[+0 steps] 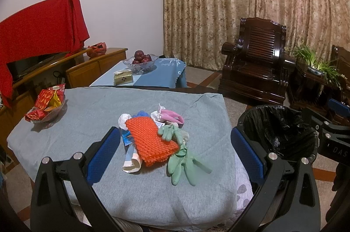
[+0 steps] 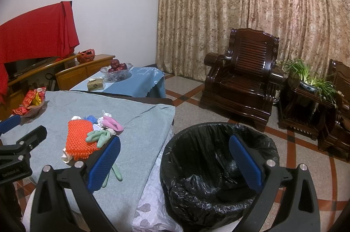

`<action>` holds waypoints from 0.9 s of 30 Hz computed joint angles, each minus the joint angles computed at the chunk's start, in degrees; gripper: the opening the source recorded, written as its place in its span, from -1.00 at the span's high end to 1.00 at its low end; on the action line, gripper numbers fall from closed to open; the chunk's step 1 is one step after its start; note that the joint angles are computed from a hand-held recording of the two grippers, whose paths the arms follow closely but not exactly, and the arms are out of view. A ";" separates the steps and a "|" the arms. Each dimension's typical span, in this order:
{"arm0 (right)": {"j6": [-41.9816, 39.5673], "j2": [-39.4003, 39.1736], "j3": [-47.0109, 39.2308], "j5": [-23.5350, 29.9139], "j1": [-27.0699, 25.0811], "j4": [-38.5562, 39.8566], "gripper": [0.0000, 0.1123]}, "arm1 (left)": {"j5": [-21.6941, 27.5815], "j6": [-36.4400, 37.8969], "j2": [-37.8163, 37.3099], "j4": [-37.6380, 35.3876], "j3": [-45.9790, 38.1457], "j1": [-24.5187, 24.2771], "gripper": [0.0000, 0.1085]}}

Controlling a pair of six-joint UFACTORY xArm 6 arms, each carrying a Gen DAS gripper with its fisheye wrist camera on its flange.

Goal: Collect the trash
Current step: 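Reach the left gripper to the orange foam net while the right gripper reaches the green glove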

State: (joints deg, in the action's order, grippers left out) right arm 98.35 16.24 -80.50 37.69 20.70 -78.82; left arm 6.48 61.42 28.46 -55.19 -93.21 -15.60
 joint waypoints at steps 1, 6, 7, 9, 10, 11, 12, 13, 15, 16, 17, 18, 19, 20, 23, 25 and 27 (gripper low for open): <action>0.01 0.09 -0.12 0.04 0.02 -0.01 -0.73 | 0.08 -0.22 0.21 0.22 -0.25 0.10 -0.80; -0.26 0.57 -0.51 -0.18 0.02 0.24 -0.73 | 0.20 0.09 0.91 -0.29 -1.05 0.45 -0.80; -0.54 1.11 -1.04 -0.25 0.05 0.47 -0.73 | 0.13 0.69 1.04 -0.93 -1.15 0.53 -0.80; -1.58 2.50 -2.44 -0.85 0.02 1.31 -0.73 | -0.40 1.62 1.72 -1.84 -1.73 0.67 -0.80; -2.16 3.46 -3.45 -1.34 -0.02 1.70 -0.73 | -0.84 2.92 1.75 -3.13 -1.70 0.70 -0.80; -2.80 4.35 -4.51 -1.68 -0.02 2.10 -0.73 | -1.51 4.13 1.94 -4.35 -1.79 0.70 -0.80; -3.51 5.42 -5.62 -2.38 -0.10 2.41 -0.73 | -2.04 5.68 2.44 -5.86 -2.26 0.82 -0.80; -4.14 6.37 -6.59 -2.90 -0.15 2.78 -0.73 | -2.40 6.72 2.81 -6.87 -2.60 0.97 -0.80; -5.17 8.44 -8.62 -4.48 -0.35 3.26 -0.73 | -3.28 6.20 4.00 -6.26 -3.41 1.60 -0.80; -5.83 9.86 -10.00 -5.41 -0.44 3.64 -0.73 | -3.49 5.11 4.50 -5.18 -3.76 1.93 -0.80; -6.58 11.38 -11.47 -6.33 -0.53 4.04 -0.73 | -3.70 3.18 5.50 -3.25 -4.49 2.49 -0.80; -7.36 12.49 -12.52 -6.96 -0.59 4.57 -0.73 | -3.84 2.32 6.27 -2.43 -5.11 2.91 -0.80; -8.22 13.84 -13.87 -7.54 -0.61 5.21 -0.73 | -4.00 0.07 7.49 -0.19 -5.99 3.59 -0.80; -9.10 15.26 -15.27 -8.25 -0.68 5.98 -0.73 | -4.06 -2.88 8.31 2.79 -6.45 4.08 -0.80; -12.21 20.40 -20.41 -11.02 -0.88 9.02 -0.72 | -3.33 -10.24 11.16 9.97 -8.45 5.77 -0.80; -16.68 24.92 -25.09 -11.57 -0.66 12.67 -0.65 | -2.98 -14.43 12.73 14.13 -9.53 6.62 -0.80; -22.56 28.86 -29.17 -11.91 -0.56 18.61 -0.55 | -2.40 -18.03 14.51 17.88 -10.83 7.55 -0.80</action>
State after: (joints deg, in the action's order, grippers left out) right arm 75.79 45.11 -109.67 25.78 20.14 -60.21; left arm 4.08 43.39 42.96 -37.30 -104.03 -8.05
